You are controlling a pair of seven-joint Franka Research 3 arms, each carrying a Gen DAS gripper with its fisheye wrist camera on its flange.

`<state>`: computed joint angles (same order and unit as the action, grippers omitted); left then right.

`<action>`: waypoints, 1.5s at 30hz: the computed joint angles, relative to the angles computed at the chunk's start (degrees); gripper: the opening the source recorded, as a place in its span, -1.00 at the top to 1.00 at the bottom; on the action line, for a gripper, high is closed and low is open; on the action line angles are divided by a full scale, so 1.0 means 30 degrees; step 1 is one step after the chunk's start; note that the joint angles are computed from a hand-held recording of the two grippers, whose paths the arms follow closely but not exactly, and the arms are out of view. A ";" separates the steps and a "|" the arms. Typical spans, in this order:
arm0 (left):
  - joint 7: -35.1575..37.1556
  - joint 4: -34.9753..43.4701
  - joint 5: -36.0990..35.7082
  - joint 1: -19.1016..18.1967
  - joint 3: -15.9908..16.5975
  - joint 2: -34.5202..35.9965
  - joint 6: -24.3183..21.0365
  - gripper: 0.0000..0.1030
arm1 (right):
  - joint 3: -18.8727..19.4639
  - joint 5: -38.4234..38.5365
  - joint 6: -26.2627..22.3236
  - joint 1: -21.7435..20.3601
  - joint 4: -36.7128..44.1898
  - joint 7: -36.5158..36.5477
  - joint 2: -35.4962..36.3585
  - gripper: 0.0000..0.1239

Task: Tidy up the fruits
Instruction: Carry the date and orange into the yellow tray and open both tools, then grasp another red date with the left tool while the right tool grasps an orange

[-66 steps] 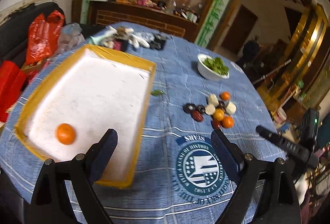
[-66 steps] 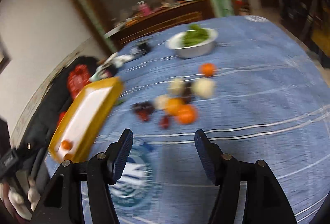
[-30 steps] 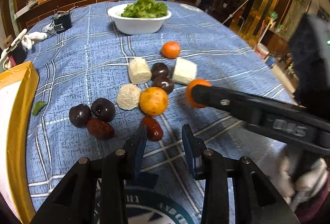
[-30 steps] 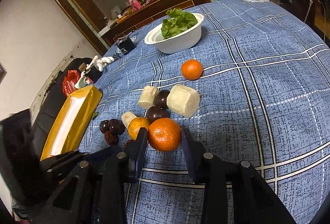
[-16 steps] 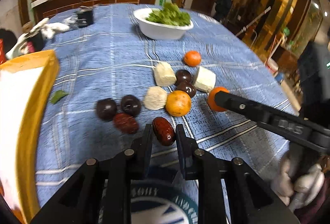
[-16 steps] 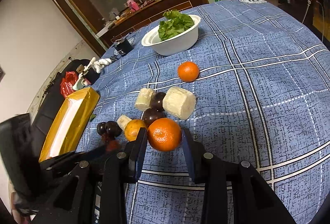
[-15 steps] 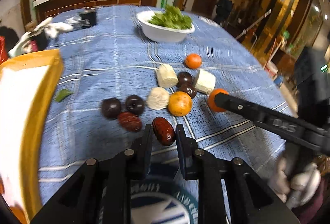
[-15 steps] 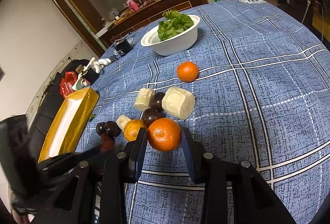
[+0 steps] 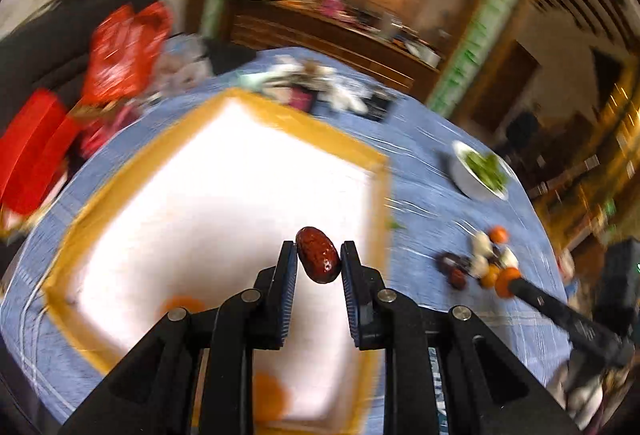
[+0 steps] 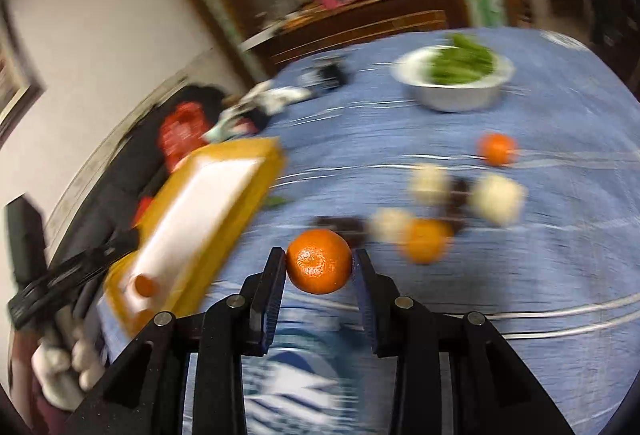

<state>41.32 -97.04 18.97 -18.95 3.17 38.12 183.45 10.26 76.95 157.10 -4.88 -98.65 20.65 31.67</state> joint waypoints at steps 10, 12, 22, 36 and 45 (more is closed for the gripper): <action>0.0909 -0.1558 -0.0747 0.3471 -0.2474 -0.0116 0.1142 0.58 | 0.0816 -0.5681 0.0573 0.3365 0.1577 0.3727 0.1368 0.38; 0.1094 -0.1656 -0.0867 0.3697 -0.2714 -0.0141 0.1159 0.55 | 0.0953 -0.6546 0.1061 0.3815 0.1731 0.4285 0.1716 0.36; 0.0823 -0.3655 -0.1948 0.3363 -0.2269 -0.1481 0.2987 -0.19 | 0.2649 -0.7853 0.2769 0.2949 0.0861 0.4734 0.1492 0.07; 0.2597 -0.4189 -0.2642 0.0841 -0.1279 -0.2676 0.2807 -0.45 | 0.2290 -0.0278 0.2949 0.0240 -0.2601 -0.0723 -0.1461 0.06; 0.4422 -0.0469 -0.0779 0.2436 -0.5126 -0.0254 -0.0322 -0.45 | -0.0748 -0.0177 0.2451 -0.0129 -0.2066 0.1841 -0.0612 0.06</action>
<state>54.59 -98.45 16.63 -11.64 -12.21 37.36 182.48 8.02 76.42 164.46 -5.27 -104.85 26.17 29.83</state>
